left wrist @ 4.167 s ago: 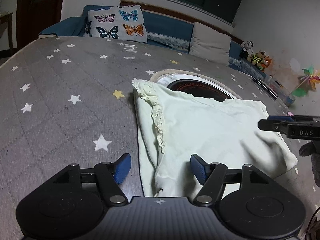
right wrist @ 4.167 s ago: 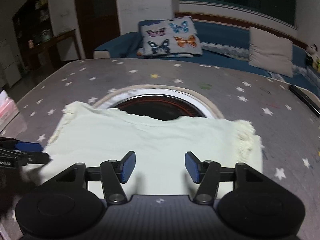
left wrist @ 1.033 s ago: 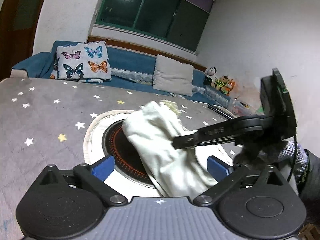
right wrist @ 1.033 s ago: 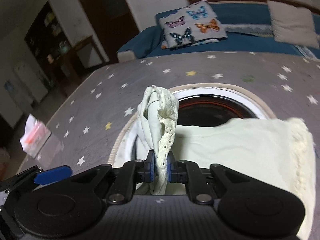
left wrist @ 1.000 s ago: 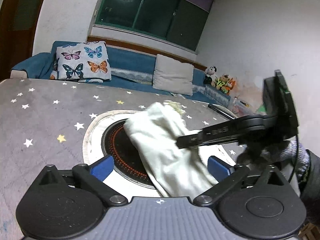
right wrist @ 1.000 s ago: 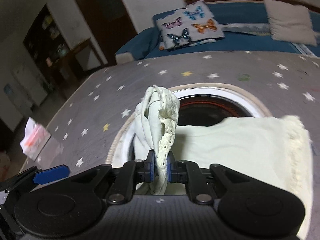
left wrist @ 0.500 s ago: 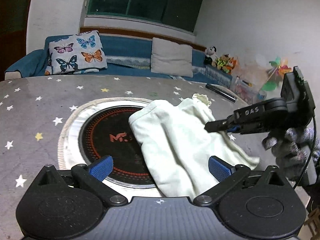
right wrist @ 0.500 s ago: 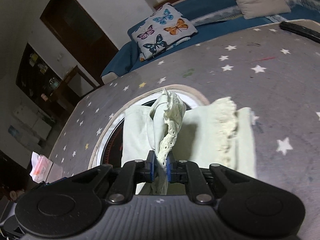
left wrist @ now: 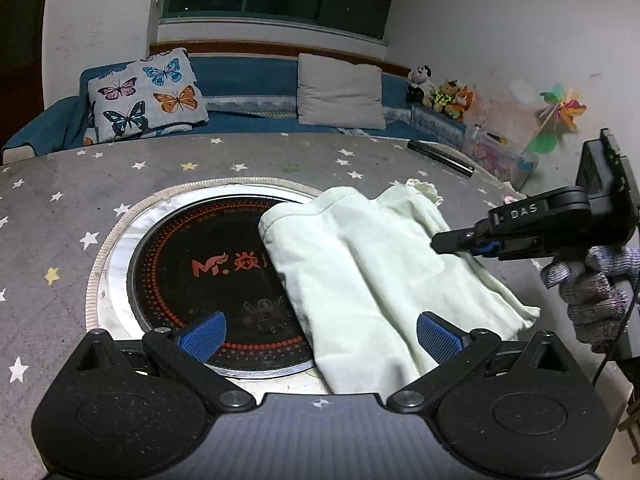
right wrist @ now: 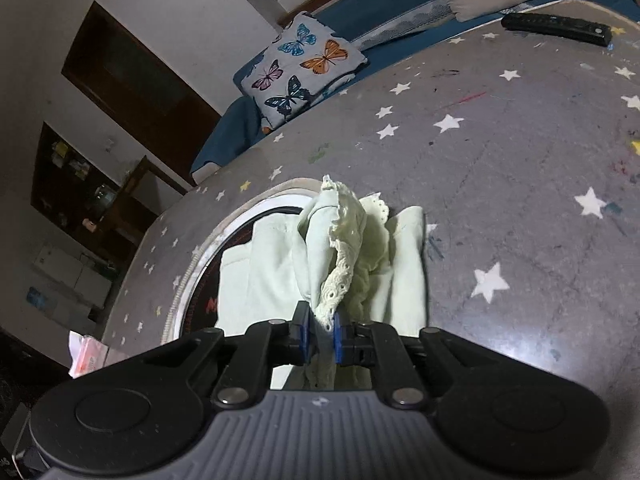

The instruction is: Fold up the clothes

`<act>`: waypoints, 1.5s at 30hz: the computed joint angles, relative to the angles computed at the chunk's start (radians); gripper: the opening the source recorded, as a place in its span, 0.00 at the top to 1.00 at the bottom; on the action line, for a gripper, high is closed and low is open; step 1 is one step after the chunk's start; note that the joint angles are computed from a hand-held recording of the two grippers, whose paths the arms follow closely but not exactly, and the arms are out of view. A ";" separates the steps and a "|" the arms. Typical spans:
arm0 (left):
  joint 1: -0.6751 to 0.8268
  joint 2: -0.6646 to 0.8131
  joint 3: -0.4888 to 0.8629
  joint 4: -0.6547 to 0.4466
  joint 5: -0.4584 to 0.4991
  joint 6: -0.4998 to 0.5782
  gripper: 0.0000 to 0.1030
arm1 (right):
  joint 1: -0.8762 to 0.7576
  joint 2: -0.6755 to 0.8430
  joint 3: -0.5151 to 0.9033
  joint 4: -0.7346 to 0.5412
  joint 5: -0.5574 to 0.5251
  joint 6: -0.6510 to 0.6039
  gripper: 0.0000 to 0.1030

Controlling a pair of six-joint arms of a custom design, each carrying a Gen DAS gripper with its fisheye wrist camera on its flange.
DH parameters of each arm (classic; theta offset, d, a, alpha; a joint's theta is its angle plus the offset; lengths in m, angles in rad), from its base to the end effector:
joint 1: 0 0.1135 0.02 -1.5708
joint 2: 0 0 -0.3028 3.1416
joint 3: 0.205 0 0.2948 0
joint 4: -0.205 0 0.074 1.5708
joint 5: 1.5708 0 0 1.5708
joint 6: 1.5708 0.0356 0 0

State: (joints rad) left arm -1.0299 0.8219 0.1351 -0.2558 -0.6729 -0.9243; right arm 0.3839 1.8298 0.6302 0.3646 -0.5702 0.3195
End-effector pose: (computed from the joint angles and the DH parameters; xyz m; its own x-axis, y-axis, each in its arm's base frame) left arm 0.0885 -0.1042 0.1163 -0.6355 -0.1542 -0.7565 -0.0423 0.9853 -0.1653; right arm 0.2969 0.1406 0.0819 -0.8571 -0.0610 -0.5115 -0.4024 0.6994 0.5907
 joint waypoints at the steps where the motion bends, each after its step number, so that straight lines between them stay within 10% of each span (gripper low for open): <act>1: 0.009 0.014 0.002 0.011 0.006 0.006 0.00 | -0.003 -0.002 -0.003 0.001 0.003 -0.006 0.88; 21: 0.062 0.267 0.040 0.203 0.066 0.093 0.00 | -0.044 -0.076 -0.079 0.050 0.088 -0.071 0.84; 33: -0.100 0.311 0.045 0.207 0.011 0.145 0.05 | -0.070 -0.392 -0.282 -0.027 0.066 -0.183 0.83; 45: -0.191 0.444 0.039 0.281 -0.024 0.199 0.49 | -0.095 -0.376 -0.419 0.062 0.134 -0.180 0.82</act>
State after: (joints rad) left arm -1.2209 1.2660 0.1737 0.0256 -0.6971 -0.7250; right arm 0.2885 1.4538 0.2116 0.4268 -0.4358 0.1393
